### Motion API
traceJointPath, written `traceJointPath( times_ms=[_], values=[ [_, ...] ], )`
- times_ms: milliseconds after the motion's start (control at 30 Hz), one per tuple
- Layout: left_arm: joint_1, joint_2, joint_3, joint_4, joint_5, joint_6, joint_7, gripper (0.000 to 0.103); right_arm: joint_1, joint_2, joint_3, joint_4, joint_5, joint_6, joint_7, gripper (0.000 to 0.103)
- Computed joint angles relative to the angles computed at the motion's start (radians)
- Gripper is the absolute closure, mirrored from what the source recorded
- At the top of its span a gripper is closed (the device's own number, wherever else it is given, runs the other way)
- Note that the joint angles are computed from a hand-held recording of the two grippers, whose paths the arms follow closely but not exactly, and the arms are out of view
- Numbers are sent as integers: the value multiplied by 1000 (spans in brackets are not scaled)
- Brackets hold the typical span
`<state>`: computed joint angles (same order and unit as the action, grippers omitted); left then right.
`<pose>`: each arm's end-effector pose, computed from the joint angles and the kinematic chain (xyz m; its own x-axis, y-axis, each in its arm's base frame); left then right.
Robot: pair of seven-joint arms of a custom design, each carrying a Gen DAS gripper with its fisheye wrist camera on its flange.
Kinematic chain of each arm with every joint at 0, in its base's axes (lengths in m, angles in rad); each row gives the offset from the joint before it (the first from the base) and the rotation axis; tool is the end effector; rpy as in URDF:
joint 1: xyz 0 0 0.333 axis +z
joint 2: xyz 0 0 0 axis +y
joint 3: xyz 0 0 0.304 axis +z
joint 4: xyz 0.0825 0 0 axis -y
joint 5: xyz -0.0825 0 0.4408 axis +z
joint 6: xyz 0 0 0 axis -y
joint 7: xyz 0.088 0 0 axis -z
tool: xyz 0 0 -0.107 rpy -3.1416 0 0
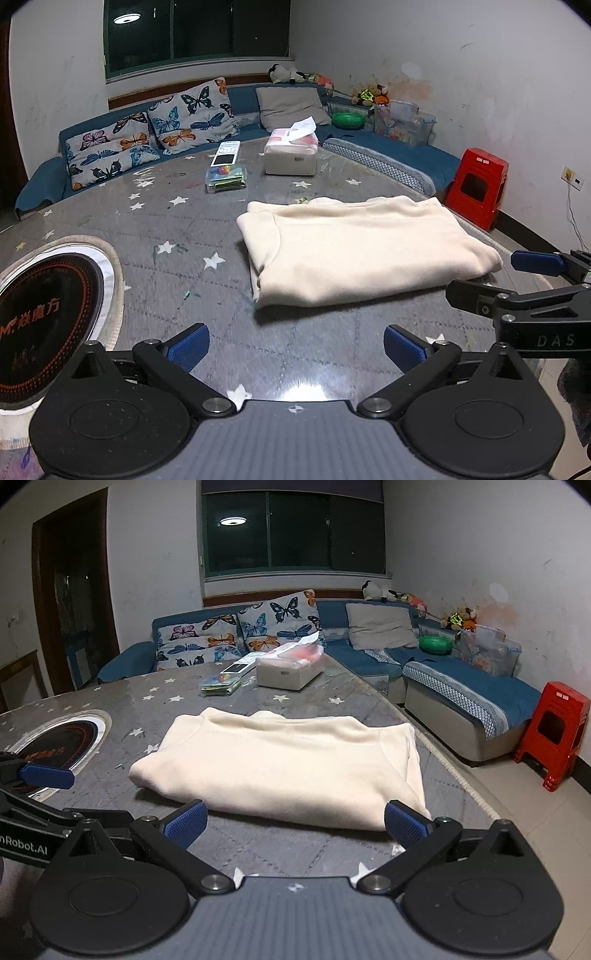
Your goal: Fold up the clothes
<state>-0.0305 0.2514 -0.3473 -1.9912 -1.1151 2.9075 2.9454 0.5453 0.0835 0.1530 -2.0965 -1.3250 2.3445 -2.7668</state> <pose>0.6414 -0.1872 0.3455 -0.6469 -0.7621 0.0252 -0.5119 0.4096 -0.7551 0.4902 0.3914 0.3631 -0.2957 -0.9541 -0.0478 -0.5150 0.2013 -0.8332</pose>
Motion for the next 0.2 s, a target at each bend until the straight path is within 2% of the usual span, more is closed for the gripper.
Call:
traceJointPath(
  times_ms=[200],
  values=[
    [2, -18, 6, -20, -30, -20, 27, 0, 9, 8, 5, 3, 6, -7, 23, 0]
  ],
)
